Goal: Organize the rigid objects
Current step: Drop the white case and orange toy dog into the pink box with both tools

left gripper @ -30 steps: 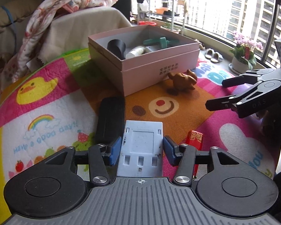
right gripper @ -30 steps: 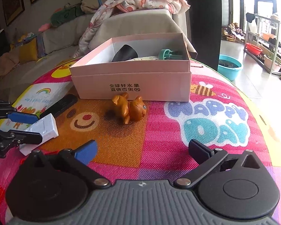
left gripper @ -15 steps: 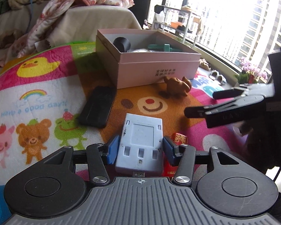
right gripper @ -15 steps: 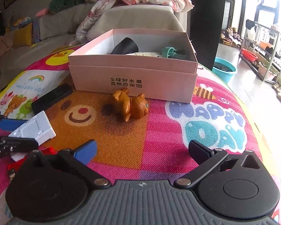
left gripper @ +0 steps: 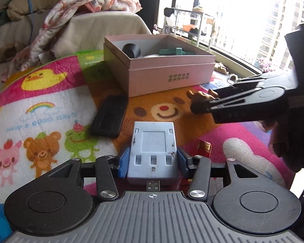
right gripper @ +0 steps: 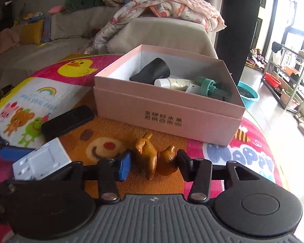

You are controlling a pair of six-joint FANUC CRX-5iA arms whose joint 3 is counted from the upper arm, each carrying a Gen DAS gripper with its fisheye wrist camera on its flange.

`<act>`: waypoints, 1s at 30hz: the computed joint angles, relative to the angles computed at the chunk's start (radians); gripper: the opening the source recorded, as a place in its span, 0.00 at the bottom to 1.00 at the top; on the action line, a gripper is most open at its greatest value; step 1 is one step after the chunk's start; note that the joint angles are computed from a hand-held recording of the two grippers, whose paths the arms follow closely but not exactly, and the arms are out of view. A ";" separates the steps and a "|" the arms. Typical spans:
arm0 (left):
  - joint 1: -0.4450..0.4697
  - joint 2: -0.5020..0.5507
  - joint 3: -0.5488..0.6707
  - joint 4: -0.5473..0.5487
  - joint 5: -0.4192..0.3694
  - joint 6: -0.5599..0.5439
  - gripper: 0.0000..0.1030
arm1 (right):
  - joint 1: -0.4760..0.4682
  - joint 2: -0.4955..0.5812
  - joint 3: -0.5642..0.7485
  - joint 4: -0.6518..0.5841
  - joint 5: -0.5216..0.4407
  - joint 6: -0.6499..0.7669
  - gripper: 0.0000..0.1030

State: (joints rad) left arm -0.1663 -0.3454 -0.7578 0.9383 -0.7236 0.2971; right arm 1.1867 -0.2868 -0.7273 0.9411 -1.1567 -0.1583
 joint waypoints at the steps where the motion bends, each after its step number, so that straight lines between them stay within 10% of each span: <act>1: -0.004 -0.009 -0.005 -0.006 0.007 -0.004 0.51 | 0.030 -0.025 -0.008 -0.017 -0.013 0.005 0.46; 11: -0.087 -0.016 0.063 0.209 0.045 -0.163 0.51 | 0.234 -0.206 -0.062 0.090 -0.274 -0.105 0.46; 17: -0.252 0.071 0.229 0.500 0.234 -0.333 0.51 | 0.005 -0.199 0.022 0.342 -0.222 0.009 0.46; 30: -0.205 0.357 0.427 0.102 0.115 0.112 0.51 | -0.444 -0.010 0.278 0.117 0.172 0.237 0.46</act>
State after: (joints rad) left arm -0.3716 0.0119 -0.3307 1.0401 -0.6089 0.4092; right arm 0.7427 -0.2965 -0.4496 1.0576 -0.9848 0.0785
